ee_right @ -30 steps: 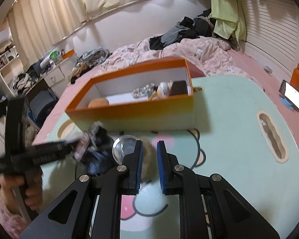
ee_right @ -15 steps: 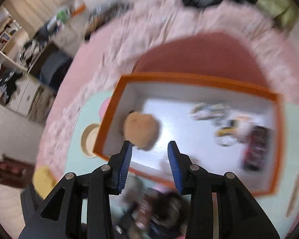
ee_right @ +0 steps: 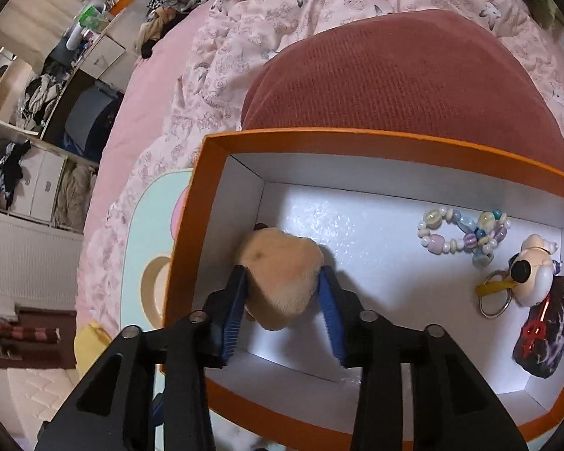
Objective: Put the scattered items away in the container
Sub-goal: 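Grasp the tan plush inside the box with the right gripper and lift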
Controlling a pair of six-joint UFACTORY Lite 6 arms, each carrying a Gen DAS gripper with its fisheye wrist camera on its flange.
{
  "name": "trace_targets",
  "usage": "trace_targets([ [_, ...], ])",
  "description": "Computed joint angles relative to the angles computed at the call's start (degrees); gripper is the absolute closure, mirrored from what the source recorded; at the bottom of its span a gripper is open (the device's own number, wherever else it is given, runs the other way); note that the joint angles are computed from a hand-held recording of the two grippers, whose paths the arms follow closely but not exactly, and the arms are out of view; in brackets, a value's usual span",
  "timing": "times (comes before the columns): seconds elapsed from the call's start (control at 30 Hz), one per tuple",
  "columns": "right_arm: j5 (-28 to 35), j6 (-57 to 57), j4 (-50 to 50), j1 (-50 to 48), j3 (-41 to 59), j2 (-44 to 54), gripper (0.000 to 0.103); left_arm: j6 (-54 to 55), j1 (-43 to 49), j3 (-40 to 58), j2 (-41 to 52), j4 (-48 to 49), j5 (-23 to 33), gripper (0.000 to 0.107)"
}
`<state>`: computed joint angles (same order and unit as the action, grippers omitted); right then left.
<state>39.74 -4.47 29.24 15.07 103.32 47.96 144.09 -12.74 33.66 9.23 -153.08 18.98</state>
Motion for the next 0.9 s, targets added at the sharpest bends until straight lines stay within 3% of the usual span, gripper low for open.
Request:
trace_targets([
  [0.2, -11.2, -8.0, 6.5, -2.3, -17.3, -15.1, 0.069, -2.6, 1.0, -0.3, -0.9, 2.5, 0.2, 0.026],
  [0.33, -16.0, -22.7, 19.6, -5.6, -35.1, -33.4, 0.069, -3.8, 1.9, -0.7, -1.6, 3.6, 0.3, 0.026],
  [0.47, -19.2, -29.3, 23.0, -8.3, -51.7, -51.2, 0.068, -4.7, 2.5, -0.1, -1.3, 4.8, 0.2, 0.026],
  [0.57, -14.7, -39.1, 29.0, -14.8, -63.5, -61.9, 0.068, -3.9, 2.4, 0.0, -1.3, 4.0, 0.1, 0.026],
  [0.67, -7.5, -50.3, 36.5, -23.5, -70.8, -64.9, 0.068, -4.9, 2.4, -0.1, -1.5, 5.2, -0.2, 0.026],
  [0.9, -5.8, -63.2, 45.9, -31.0, -75.8, -58.0, 0.068, -4.6, 2.1, -0.5, -1.9, 5.0, -0.8, 0.026],
])
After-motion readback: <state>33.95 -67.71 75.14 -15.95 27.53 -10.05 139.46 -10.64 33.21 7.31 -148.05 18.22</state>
